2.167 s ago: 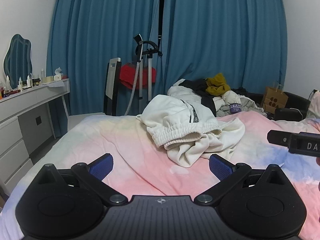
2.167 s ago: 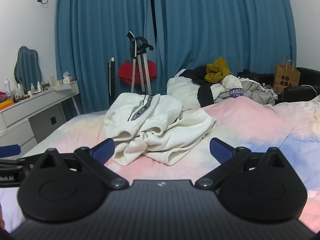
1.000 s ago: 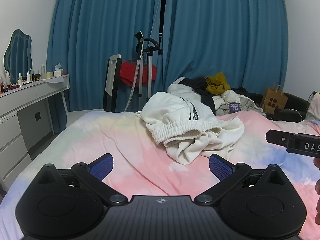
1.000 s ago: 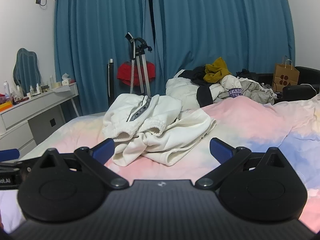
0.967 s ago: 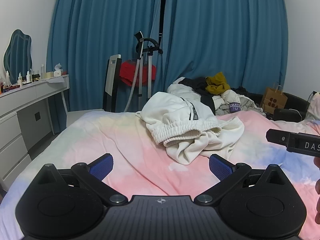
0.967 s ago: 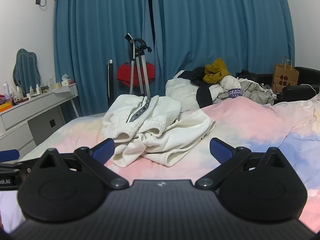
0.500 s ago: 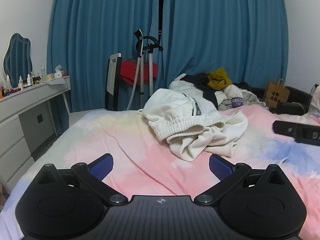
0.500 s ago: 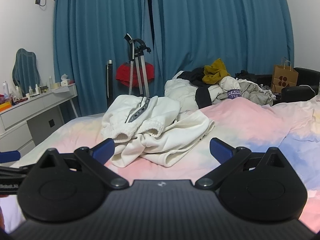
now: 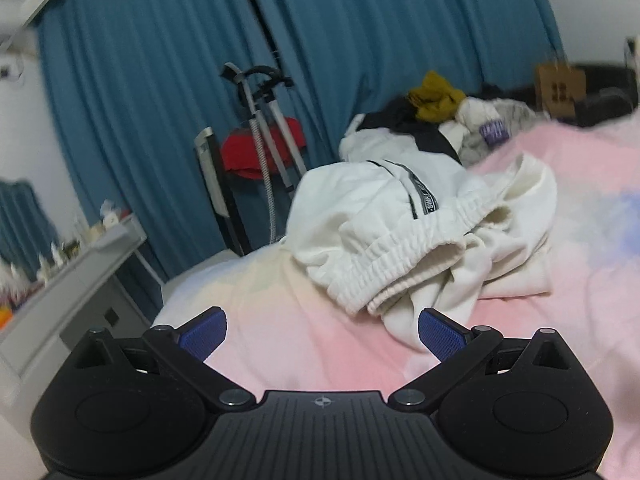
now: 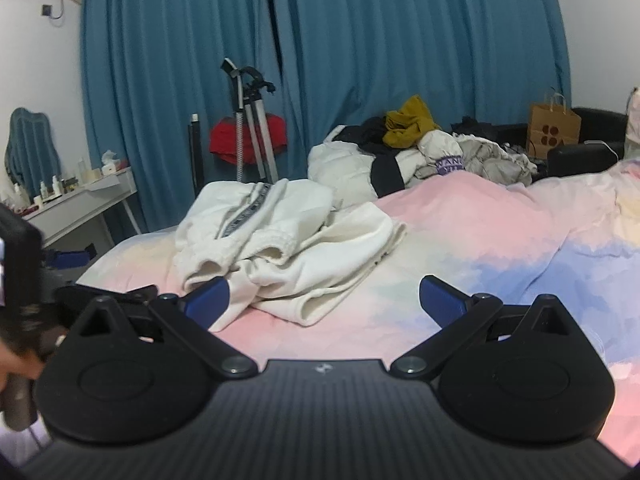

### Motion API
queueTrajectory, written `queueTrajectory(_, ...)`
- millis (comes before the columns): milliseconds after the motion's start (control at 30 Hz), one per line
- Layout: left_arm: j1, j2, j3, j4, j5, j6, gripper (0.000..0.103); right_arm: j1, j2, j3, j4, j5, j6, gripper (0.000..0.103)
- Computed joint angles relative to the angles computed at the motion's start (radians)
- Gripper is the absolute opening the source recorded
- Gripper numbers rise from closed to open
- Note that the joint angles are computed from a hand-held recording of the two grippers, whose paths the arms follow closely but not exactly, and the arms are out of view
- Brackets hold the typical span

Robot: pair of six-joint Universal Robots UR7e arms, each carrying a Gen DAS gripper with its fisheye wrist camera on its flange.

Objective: Fold clothes
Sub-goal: 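Grasp the white garment's elastic cuff with the left gripper and lift it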

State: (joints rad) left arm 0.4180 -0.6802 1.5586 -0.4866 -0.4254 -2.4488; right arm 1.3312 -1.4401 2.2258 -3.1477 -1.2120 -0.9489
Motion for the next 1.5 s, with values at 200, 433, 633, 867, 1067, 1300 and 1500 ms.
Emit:
queueTrajectory(200, 0.118, 0.113, -0.143, 0.304, 0.122, -0.178, 0.100, -0.005, 0.054, -0.069, 0.060, -0.008, 0.080, 0.103)
queueTrajectory(433, 0.193, 0.257, -0.331, 0.753, 0.169, -0.642, 0.086, -0.002, 0.132, -0.112, 0.049, -0.053, 0.105, 0.103)
queueTrajectory(633, 0.180, 0.332, -0.452, 1.011, 0.188, -0.960, 0.022, -0.021, 0.152, -0.085, -0.049, -0.005, 0.078, 0.103)
queueTrajectory(867, 0.072, 0.280, -0.424, 1.087, 0.071, -1.217, 0.008, -0.051, 0.131, -0.047, -0.113, 0.105, 0.037, 0.103)
queueTrajectory(1067, -0.092, 0.120, -0.249, 0.850, 0.009, -1.103, 0.006, -0.037, 0.135, -0.013, -0.154, 0.071, -0.059, 0.103)
queueTrajectory(1300, -0.281, -0.072, 0.033, 0.457, -0.120, -0.924, 0.006, -0.023, 0.138, 0.030, -0.144, 0.036, -0.155, 0.103)
queueTrajectory(1500, -0.373, -0.274, 0.303, 0.067, -0.215, -0.820, 0.006, 0.006, 0.165, 0.044, -0.081, -0.050, -0.254, 0.103)
